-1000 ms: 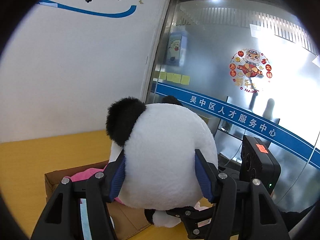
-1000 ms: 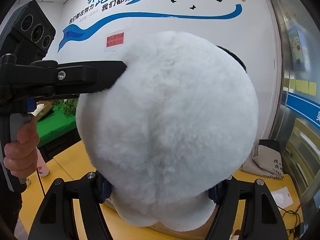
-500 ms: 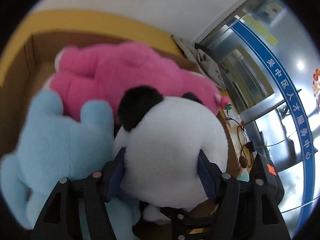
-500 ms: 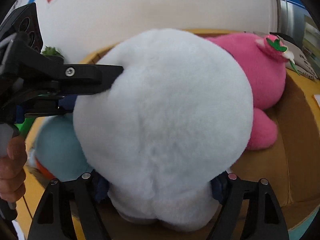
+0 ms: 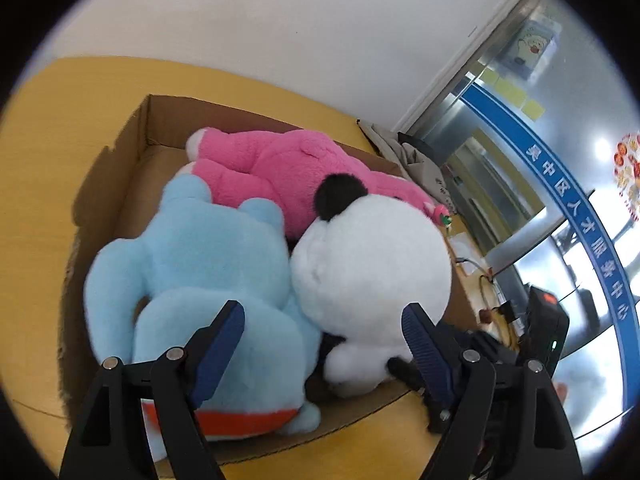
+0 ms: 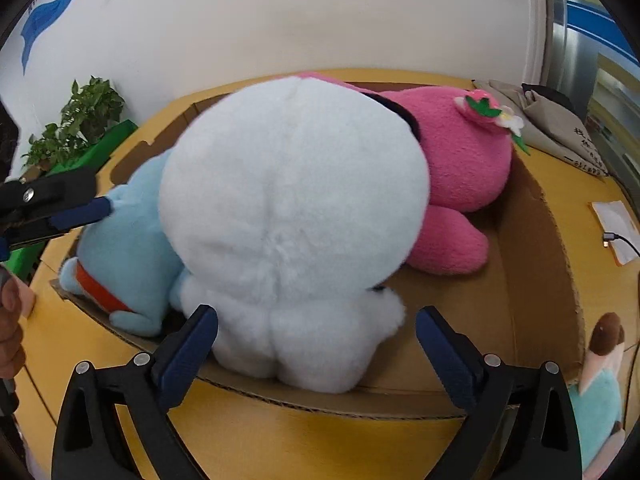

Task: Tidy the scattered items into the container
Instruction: 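Carry the white panda with both tools and lower it into the box, then open both tools to release the panda and withdraw toward the pig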

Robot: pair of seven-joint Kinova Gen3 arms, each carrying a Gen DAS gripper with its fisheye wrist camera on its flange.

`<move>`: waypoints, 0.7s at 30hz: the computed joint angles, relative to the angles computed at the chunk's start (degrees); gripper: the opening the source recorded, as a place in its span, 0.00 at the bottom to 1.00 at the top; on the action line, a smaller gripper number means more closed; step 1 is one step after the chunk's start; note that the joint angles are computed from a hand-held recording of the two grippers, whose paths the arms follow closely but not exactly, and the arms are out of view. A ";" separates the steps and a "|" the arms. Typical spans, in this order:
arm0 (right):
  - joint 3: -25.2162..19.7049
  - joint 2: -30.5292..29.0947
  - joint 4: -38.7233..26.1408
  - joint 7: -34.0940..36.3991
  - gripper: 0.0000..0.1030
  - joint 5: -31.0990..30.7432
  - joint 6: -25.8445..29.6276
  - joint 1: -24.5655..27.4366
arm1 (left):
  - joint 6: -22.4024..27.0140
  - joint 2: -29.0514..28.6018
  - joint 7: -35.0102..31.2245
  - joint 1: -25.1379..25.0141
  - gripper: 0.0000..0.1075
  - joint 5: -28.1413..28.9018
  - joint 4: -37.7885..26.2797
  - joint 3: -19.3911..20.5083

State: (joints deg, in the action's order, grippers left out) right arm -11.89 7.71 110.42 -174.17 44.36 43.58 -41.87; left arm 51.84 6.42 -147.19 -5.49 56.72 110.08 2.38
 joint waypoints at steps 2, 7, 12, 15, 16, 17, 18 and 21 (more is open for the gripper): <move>2.42 0.42 0.65 -3.30 1.00 2.17 0.52 -2.71 | -2.32 -1.46 -4.22 -0.18 0.75 0.83 3.38 -0.27; 4.61 1.11 3.15 -14.95 1.00 12.51 3.06 -9.60 | -9.11 -3.75 -9.77 0.09 0.74 5.47 10.49 -1.28; -1.77 1.93 3.77 -21.42 1.00 18.69 6.39 -6.80 | -17.66 -7.85 -3.33 4.27 0.74 -1.76 12.91 -0.11; -2.47 2.13 3.64 -21.87 1.00 17.67 7.34 -7.21 | -20.50 -9.13 -0.13 6.31 0.74 -4.73 13.39 -0.22; -2.58 1.81 4.25 -21.83 1.00 17.30 7.00 -7.16 | -20.28 -9.62 0.81 6.61 0.74 -5.39 13.22 -0.66; -2.77 1.38 4.19 -20.97 1.00 16.43 7.23 -7.08 | -19.51 -10.29 1.38 6.68 0.74 -5.32 13.11 -1.38; -3.15 0.54 4.36 -20.81 1.00 15.99 8.40 -7.54 | -17.96 -11.09 1.22 6.17 0.74 -4.31 13.11 -2.23; -5.43 -2.89 5.16 -22.95 1.00 17.13 13.65 -9.56 | -11.35 -13.52 -2.41 5.84 0.74 1.29 13.73 -7.27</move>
